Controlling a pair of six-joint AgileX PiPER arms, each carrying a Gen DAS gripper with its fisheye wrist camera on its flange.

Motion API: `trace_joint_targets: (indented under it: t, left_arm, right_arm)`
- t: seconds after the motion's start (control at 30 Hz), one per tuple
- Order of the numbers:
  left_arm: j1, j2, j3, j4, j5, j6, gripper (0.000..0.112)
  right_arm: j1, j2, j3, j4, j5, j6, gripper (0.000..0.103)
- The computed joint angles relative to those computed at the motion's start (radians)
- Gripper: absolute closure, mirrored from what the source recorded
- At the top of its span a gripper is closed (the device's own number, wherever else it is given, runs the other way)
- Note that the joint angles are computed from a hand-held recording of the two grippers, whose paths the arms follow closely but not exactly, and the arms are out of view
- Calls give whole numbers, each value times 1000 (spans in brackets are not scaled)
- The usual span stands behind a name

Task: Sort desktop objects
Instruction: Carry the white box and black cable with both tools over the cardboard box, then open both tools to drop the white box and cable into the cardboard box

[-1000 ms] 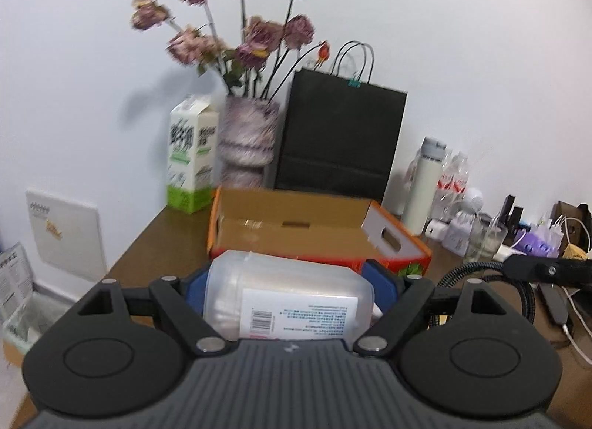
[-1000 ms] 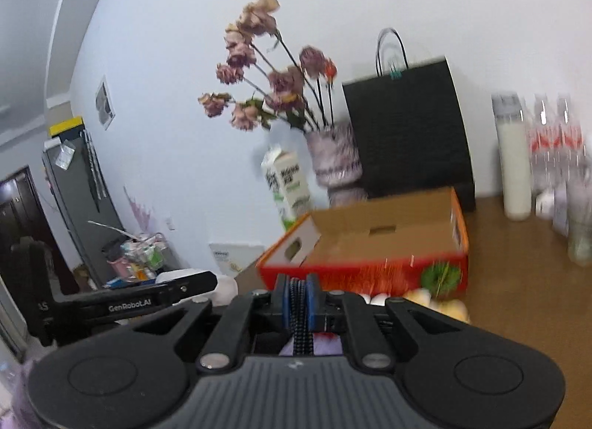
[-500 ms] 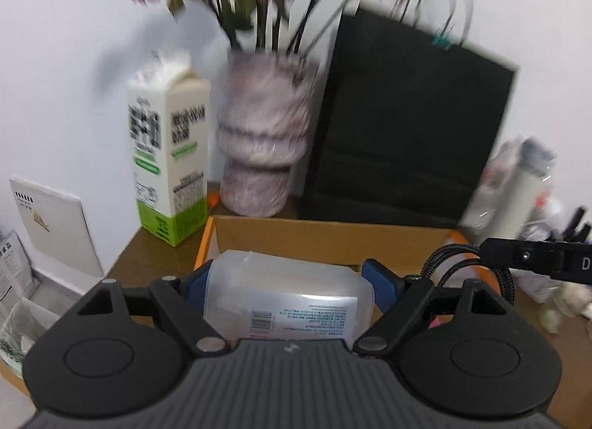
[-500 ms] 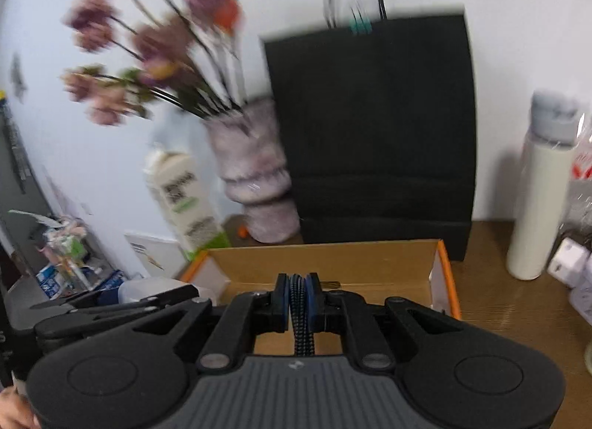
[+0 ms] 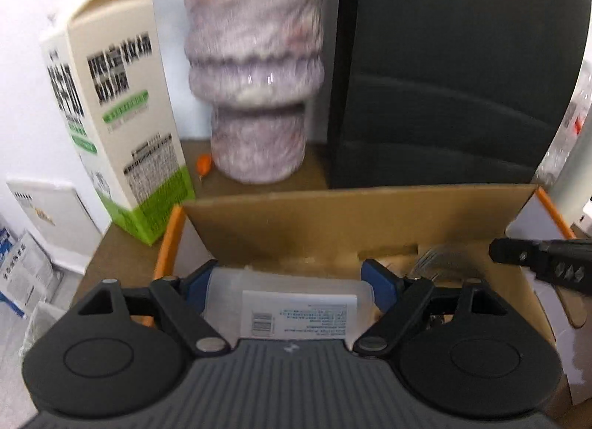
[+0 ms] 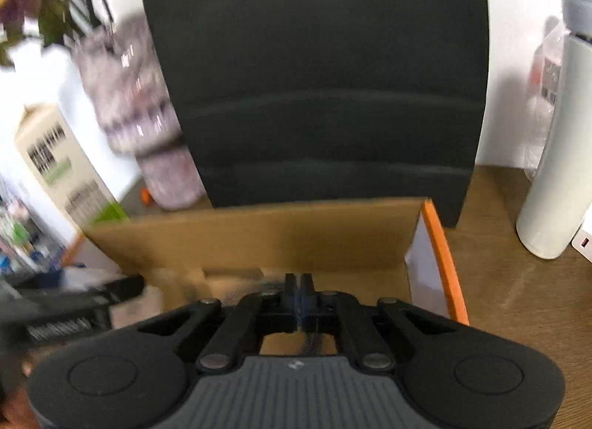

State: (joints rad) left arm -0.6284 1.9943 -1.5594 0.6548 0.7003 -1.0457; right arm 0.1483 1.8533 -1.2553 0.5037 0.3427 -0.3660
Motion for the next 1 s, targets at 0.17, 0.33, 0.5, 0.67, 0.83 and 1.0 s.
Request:
trace_joint_targets:
  t: [0.17,0.33,0.5,0.67,0.83,1.0]
  left_arm:
    - [3,79,-120,-107,109,142,25]
    - [-16,99,-190,-109,202,189,16]
    - [-43,-61,-82,-59,183,106,11]
    - [-100,-217,26,-70,241,36,9]
    - [-272,-458,310,43,241,-191,9]
    - [-604,-688,614,239,302,-629,9]
  right_arm:
    - [57,39,-42,-270,29,214,89]
    - [45,-34,-19,-148,63,81,64]
    - [34,-197,63,-169,102,39,43]
    - [20,-384,192,-216,109,50,27]
    - [36,-684,450,-283,70,121,19]
    - [150,-1160,735,-476,122,292,9]
